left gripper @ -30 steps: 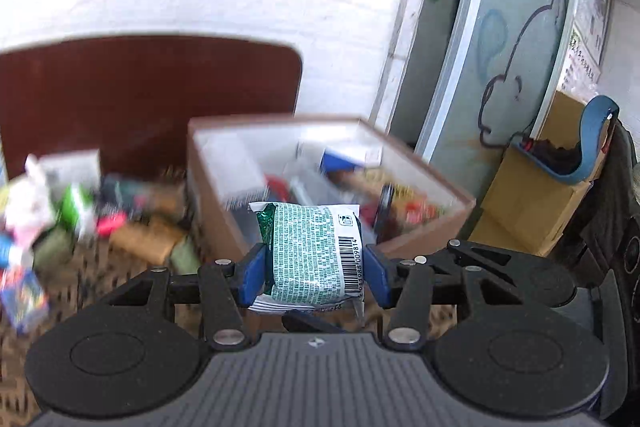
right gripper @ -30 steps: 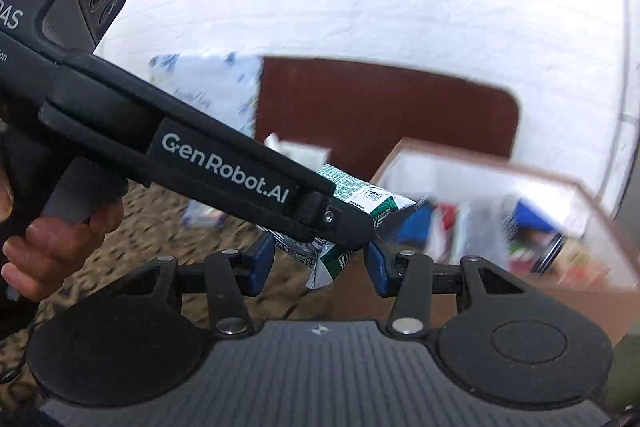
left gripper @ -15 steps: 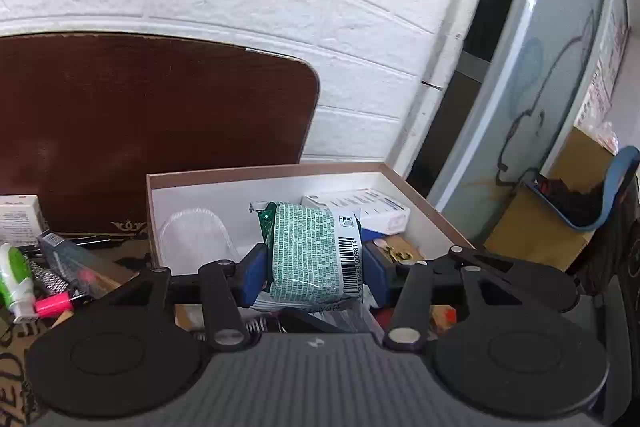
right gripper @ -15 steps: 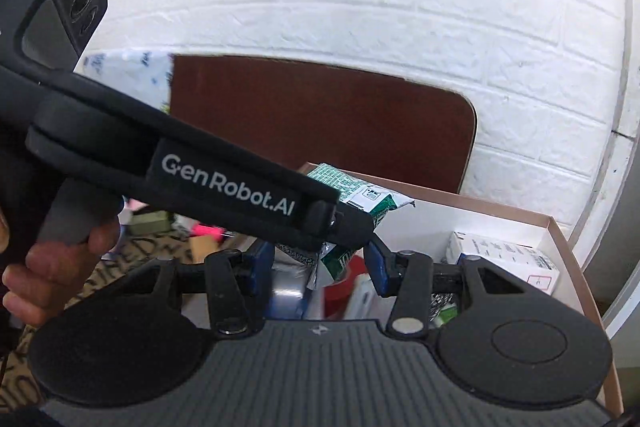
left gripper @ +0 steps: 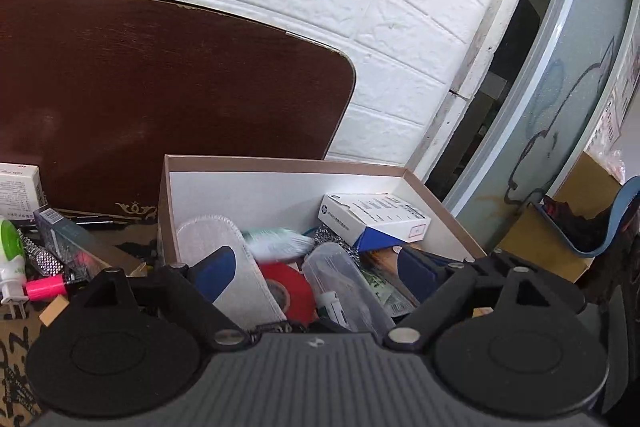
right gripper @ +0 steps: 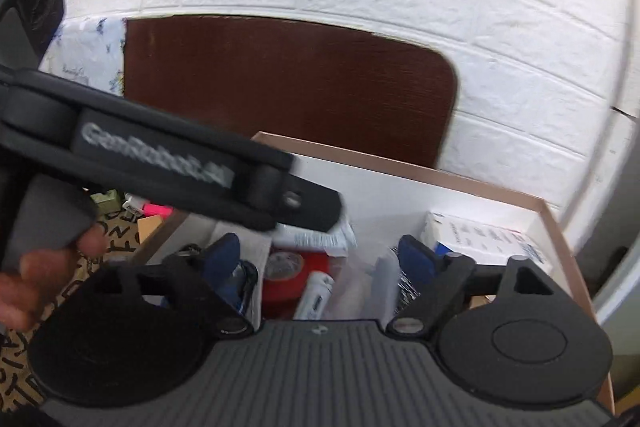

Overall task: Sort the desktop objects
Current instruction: 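Withdraw both grippers from the box back toward the pile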

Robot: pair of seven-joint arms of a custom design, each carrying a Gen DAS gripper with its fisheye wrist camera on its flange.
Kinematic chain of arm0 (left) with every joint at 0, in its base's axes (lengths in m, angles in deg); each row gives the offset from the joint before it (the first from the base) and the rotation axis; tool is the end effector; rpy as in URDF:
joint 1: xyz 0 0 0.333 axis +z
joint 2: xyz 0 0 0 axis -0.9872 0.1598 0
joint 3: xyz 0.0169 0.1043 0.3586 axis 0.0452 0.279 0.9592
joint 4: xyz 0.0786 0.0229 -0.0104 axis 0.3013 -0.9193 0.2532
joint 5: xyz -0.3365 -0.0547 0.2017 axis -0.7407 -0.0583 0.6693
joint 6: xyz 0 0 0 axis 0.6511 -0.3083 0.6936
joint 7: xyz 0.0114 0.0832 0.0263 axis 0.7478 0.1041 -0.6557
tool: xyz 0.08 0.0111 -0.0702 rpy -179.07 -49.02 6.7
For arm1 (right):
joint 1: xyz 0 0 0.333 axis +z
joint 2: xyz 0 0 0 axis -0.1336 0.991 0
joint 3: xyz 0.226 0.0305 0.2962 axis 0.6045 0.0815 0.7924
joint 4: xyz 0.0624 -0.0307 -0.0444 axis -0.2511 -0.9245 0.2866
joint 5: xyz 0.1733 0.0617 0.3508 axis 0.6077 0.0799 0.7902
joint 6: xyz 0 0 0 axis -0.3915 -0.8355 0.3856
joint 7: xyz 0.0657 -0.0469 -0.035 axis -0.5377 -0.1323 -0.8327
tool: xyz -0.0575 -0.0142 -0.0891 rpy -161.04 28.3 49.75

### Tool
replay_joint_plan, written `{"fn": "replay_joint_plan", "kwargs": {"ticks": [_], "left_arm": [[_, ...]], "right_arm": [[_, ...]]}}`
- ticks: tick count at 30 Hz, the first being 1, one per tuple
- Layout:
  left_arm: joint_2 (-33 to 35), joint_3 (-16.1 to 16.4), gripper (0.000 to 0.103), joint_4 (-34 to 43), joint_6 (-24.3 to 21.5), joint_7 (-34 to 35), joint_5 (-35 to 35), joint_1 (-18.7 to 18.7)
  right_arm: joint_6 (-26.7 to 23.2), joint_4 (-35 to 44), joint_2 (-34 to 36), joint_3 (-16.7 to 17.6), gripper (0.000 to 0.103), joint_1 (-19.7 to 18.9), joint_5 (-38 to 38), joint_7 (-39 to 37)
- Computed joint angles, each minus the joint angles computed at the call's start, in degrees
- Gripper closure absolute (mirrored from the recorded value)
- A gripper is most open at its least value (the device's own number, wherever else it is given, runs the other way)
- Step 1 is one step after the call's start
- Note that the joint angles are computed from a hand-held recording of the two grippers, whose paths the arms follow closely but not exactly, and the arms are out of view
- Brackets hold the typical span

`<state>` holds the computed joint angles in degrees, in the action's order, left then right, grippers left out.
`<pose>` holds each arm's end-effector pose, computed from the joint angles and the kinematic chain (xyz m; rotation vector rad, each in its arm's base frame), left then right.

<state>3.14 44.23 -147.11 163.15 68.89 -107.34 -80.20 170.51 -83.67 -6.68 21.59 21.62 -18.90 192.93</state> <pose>0.7044 -0.1444 0.5679 -1.5866 1.8895 -1.4560 0.6929 0.3623 0.5389 -1.8430 1.1332 -0.8135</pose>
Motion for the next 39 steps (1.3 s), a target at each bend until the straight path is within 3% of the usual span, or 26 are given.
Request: {"fn": "replay_joint_plan", "kwargs": {"ticks": [3,7,11,15,17,19,22,23,26,33,39], "left_arm": [[-2.15,-1.65,0.011,-2.74,1.09,4.97,-4.11,0.89],[-5.14,-2.06,0.008,-6.34,2.88,13.18,-10.75,0.28],[-8.55,-1.1,0.008,-10.33,4.44,19.67,-17.49,-1.37],[-11.48,1.14,0.008,-14.44,7.99,20.78,-20.56,-4.36],[-12.94,2.12,0.008,-16.13,8.37,23.46,-24.96,-5.24],[-14.23,3.66,0.008,-18.39,9.33,20.31,-23.03,-6.8],[-15.78,5.12,0.008,-21.79,12.47,13.97,-17.78,-8.72],[-16.26,5.45,0.008,-22.92,13.51,11.35,-15.34,-9.21],[-17.78,5.74,0.008,-25.29,15.0,11.12,-15.77,-9.62],[-20.27,7.62,0.008,-31.9,18.04,-5.23,0.8,-10.63],[-22.08,9.69,0.008,-35.53,19.05,-10.84,5.74,-11.28]], "right_arm": [[4.9,-4.88,-2.24,-5.75,0.018,4.31,-1.95,5.22],[10.76,-10.9,-4.11,-18.99,0.016,15.27,-3.21,12.76],[14.6,-15.94,-4.8,-28.65,0.013,24.34,0.54,13.8],[15.37,-17.58,-5.28,-30.93,0.012,26.75,4.04,11.91],[16.38,-20.2,-5.98,-35.02,0.012,31.43,6.32,10.91],[17.45,-23.55,-7.19,-39.3,0.012,37.2,10.73,7.93],[17.38,-24.81,-8.22,-39.04,0.012,38.28,10.47,7.22],[17.53,-25.75,-8.23,-40.83,0.012,40.54,11.54,6.25],[17.59,-26.9,-8.87,-40.87,0.012,42.12,13.39,3.78],[16.84,-27.4,-10.67,-32.97,0.012,38.23,15.79,-1.02],[15.66,-26.68,-11.11,-27.16,0.012,35.6,17.98,-5.61]]}}
